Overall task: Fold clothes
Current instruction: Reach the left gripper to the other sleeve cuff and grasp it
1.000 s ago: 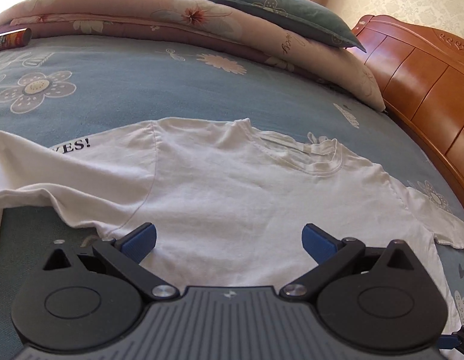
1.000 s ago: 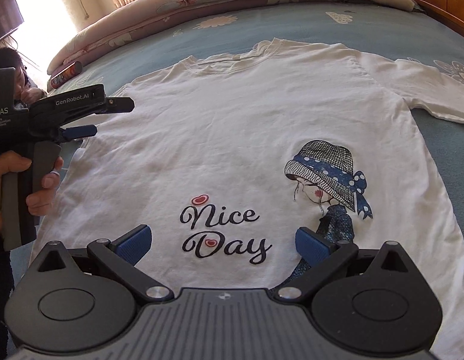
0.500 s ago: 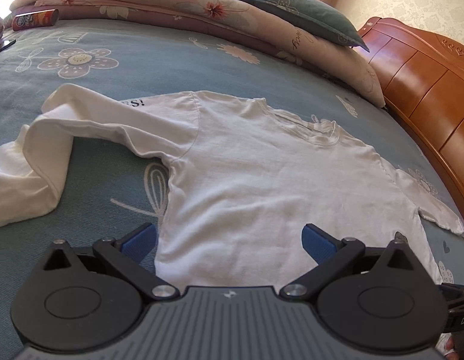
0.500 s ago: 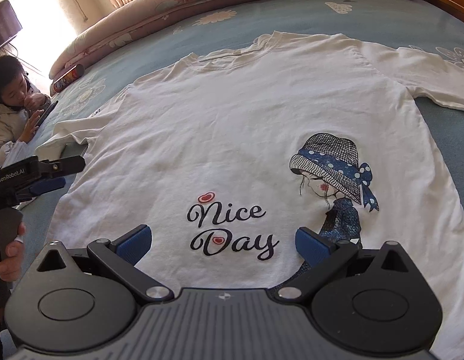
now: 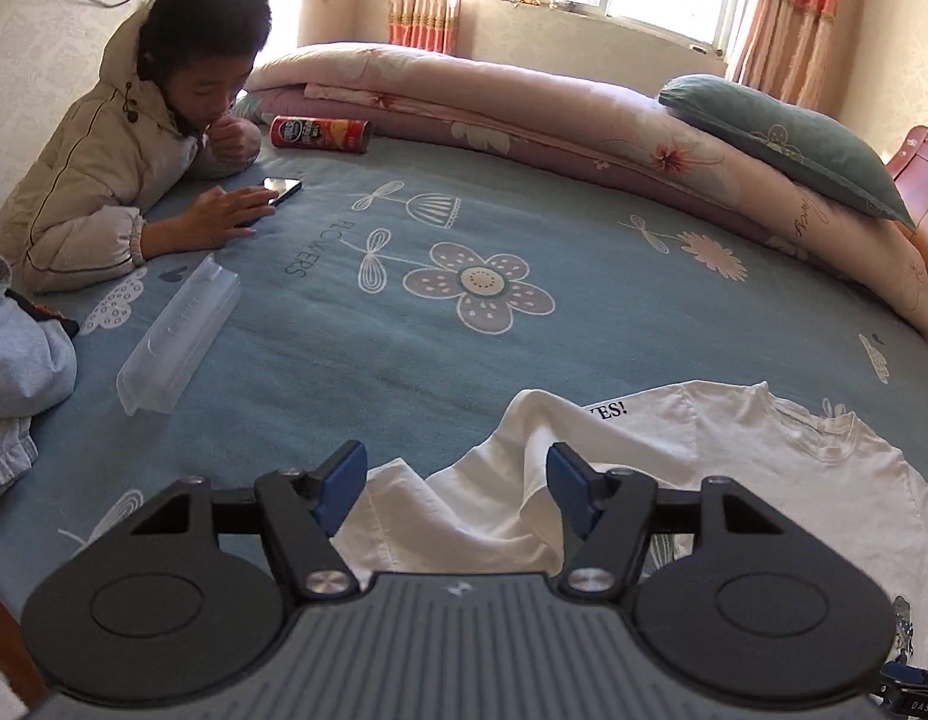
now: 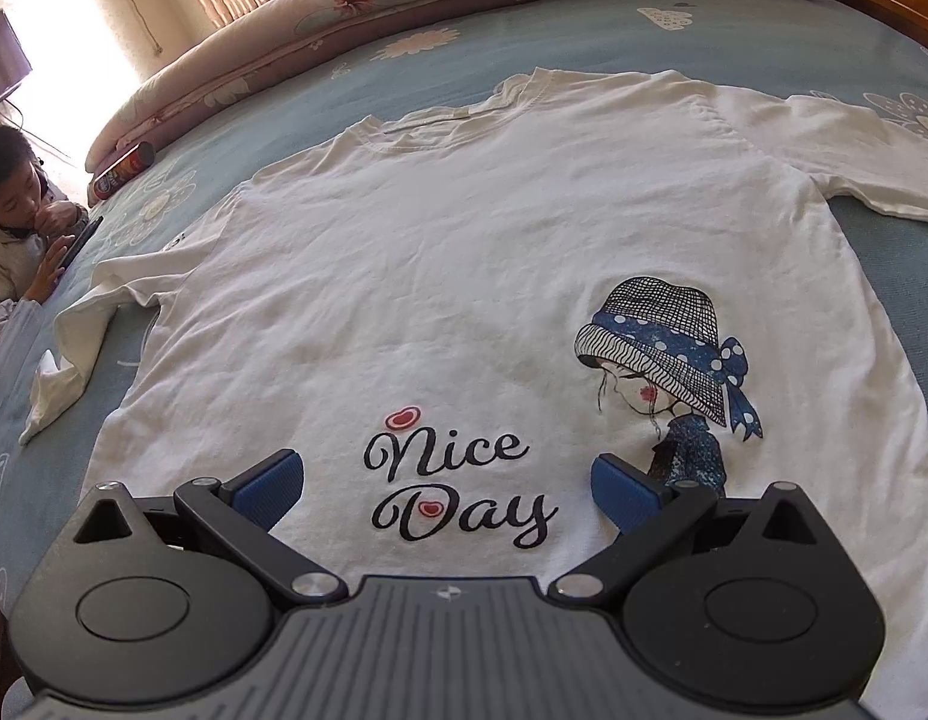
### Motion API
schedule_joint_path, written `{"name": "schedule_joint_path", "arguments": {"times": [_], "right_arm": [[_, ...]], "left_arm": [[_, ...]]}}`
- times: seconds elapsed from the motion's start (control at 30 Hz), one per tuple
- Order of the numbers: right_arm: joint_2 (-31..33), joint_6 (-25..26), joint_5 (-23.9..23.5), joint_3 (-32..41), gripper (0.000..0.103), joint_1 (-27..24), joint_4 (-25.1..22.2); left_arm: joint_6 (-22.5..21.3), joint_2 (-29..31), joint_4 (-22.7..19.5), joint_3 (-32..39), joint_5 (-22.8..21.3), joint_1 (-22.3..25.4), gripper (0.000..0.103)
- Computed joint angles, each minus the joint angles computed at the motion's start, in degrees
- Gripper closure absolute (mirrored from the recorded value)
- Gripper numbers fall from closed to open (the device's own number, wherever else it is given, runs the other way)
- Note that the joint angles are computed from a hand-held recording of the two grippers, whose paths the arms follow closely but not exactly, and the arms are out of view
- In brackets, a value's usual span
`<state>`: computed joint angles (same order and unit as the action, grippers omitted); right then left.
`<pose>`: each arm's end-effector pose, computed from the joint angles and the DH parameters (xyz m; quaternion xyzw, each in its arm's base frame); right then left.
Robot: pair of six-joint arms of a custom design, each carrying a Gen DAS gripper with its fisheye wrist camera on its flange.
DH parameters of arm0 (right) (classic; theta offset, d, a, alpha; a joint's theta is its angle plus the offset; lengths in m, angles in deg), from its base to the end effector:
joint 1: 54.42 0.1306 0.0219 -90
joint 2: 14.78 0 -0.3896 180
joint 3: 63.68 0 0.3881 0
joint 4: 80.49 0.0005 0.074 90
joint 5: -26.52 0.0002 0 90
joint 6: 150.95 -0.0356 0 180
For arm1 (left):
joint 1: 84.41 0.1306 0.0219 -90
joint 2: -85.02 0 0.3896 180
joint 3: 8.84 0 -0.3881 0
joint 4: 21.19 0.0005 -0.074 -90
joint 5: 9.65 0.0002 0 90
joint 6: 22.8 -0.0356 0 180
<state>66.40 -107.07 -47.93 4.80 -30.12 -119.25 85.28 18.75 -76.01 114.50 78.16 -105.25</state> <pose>0.3761 0.1588 0.3454 0.2209 0.9099 0.0842 0.3408 0.5969 -0.2263 0.4741 0.0150 0.9243 -0.1102 0.3650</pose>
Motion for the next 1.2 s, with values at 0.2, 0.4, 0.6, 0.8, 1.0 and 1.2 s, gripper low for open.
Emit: {"name": "schedule_joint_path", "arguments": {"times": [0.2,0.4,0.6,0.8,1.0,1.2], "right_arm": [[2.4,4.1,4.1,1.7,0.000,1.5,-1.8],[3.8,5.1,7.0,2.6,0.000,2.3,-2.4],[4.7,6.4,8.7,3.0,0.000,2.8,-2.7],[4.8,6.4,9.1,2.9,0.000,2.8,-2.0],[5.2,6.7,9.5,3.4,0.000,2.9,-2.6],[5.0,7.0,9.1,3.2,0.000,2.7,-2.6]], "left_arm": [[17.4,-2.0,11.9,-16.7,10.8,5.1,0.066],[32.3,-3.6,30.0,-29.0,18.8,7.3,0.066],[36.1,-2.3,40.3,-31.5,16.4,7.0,0.064],[35.4,0.4,45.6,-30.1,11.8,6.4,0.063],[29.2,3.5,34.9,-21.9,4.5,4.8,0.089],[23.4,2.3,29.1,-19.0,-5.3,3.3,0.095]]}}
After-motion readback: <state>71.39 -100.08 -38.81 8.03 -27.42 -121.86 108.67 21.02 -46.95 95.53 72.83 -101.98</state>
